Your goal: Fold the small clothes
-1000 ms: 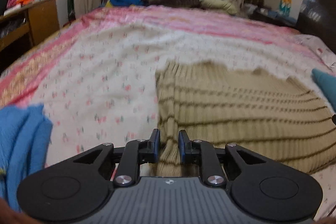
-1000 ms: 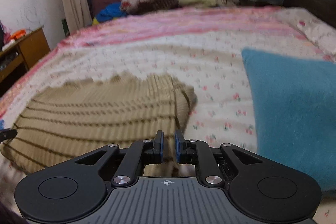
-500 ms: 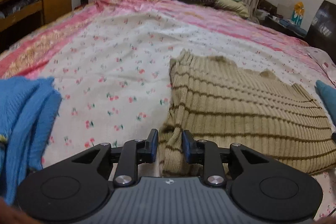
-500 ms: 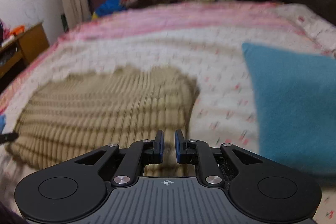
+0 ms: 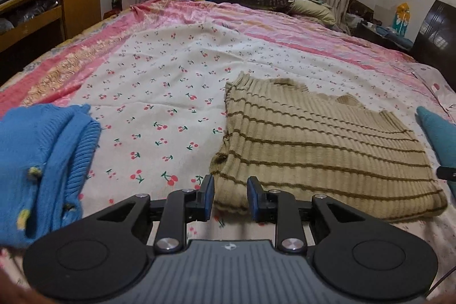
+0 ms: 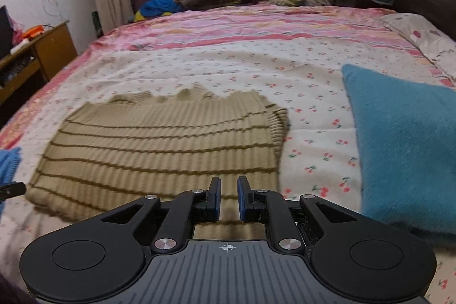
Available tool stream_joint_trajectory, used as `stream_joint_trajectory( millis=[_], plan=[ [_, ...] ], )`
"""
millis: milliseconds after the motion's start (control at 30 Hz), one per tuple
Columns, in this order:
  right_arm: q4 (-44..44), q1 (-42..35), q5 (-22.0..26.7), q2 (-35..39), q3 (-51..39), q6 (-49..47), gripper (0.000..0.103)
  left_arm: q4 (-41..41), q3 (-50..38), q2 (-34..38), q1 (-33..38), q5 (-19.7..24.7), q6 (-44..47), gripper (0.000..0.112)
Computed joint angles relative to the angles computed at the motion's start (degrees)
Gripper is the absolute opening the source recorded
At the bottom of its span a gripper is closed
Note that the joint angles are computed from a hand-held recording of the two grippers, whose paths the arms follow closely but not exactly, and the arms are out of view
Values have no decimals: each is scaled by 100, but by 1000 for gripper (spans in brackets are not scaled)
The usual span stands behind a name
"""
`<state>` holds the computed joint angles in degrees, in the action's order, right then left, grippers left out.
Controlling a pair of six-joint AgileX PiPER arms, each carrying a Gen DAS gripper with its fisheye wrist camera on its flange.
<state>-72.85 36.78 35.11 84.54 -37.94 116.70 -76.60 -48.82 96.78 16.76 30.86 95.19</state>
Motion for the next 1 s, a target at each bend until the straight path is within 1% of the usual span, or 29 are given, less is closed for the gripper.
stream_joint_trajectory(
  millis=[100,167,267,367,433,533,633,700,800,867,933,1000],
  plan=[
    [-78,227,-11,-104,9,141,14,101,134,-237,85,144,-72,34],
    [-61,376,61,-62,-65,185,15,78,134,-244,45,128,-29,35],
    [31,339,-112,158,-326,-5,16,-47,-25,-3,6,199,-45,35],
    [303,253,-231,556,-807,-490,16,-230,-240,368,18,277,-138,35],
    [545,148,-408,831,-1218,-922,16,-433,-308,606,111,442,-62,37],
    [1188,-9,-545,1383,-2100,-1970,18,-740,-347,949,266,781,80,43],
    [1931,-114,-555,1992,-3114,-3052,19,-1077,-300,1118,268,794,421,43],
    [2449,-138,-493,2440,-3892,-3829,20,-1116,-355,1226,366,954,470,43],
    [3283,-189,-374,3118,-5040,-4957,29,-1051,-516,1341,456,999,515,44],
    [3836,-218,-220,3571,-5782,-5611,30,-921,-644,1455,552,1113,359,45],
    [4222,-203,89,4093,-6623,-6110,30,-659,-833,1612,638,1316,67,45],
    [4640,-209,405,4549,-7382,-6599,31,-614,-902,1712,647,1371,76,45]
  ],
)
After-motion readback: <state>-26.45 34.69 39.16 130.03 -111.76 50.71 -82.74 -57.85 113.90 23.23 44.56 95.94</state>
